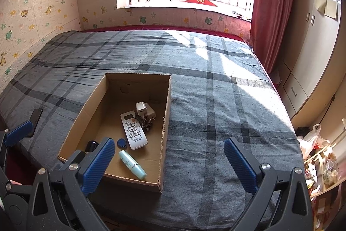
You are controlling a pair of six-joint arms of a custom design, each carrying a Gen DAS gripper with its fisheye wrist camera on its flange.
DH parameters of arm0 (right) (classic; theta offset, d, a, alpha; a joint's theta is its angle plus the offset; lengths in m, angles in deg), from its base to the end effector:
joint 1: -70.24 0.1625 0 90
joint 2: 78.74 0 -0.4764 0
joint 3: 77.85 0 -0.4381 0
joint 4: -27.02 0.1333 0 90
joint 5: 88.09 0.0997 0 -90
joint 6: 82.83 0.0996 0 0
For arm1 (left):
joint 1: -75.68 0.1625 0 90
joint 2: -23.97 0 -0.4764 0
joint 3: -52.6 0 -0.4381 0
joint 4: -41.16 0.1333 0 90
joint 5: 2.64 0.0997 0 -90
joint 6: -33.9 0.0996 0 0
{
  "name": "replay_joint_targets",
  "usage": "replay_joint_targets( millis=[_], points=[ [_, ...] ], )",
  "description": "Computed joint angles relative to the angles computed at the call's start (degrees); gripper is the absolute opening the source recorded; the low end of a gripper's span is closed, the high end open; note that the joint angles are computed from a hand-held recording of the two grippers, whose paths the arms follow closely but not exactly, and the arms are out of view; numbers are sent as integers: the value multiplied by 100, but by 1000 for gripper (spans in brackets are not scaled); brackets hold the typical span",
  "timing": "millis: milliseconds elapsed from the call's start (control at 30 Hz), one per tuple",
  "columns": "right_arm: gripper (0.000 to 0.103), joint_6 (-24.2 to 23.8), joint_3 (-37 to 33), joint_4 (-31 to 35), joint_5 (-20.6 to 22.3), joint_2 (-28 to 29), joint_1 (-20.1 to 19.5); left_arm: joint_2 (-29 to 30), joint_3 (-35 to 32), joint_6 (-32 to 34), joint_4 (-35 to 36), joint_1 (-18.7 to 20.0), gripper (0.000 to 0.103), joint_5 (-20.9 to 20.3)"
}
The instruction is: Organize rigid objects
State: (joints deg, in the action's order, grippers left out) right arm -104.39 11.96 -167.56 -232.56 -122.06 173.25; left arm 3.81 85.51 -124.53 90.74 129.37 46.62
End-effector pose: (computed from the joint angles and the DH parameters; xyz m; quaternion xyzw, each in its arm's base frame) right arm 0.2198 -0.7190 0.2256 0.0188 -0.8082 0.4006 0.4312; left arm -0.3265 -0.7792 0.1169 0.3676 0.8369 -0.2657 0.3064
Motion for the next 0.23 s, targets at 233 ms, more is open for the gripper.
replay_joint_targets(
  millis=[233],
  points=[
    [103,16,-11,35,30,-1,-28,143,-237,22,148,21,103,24]
  ],
)
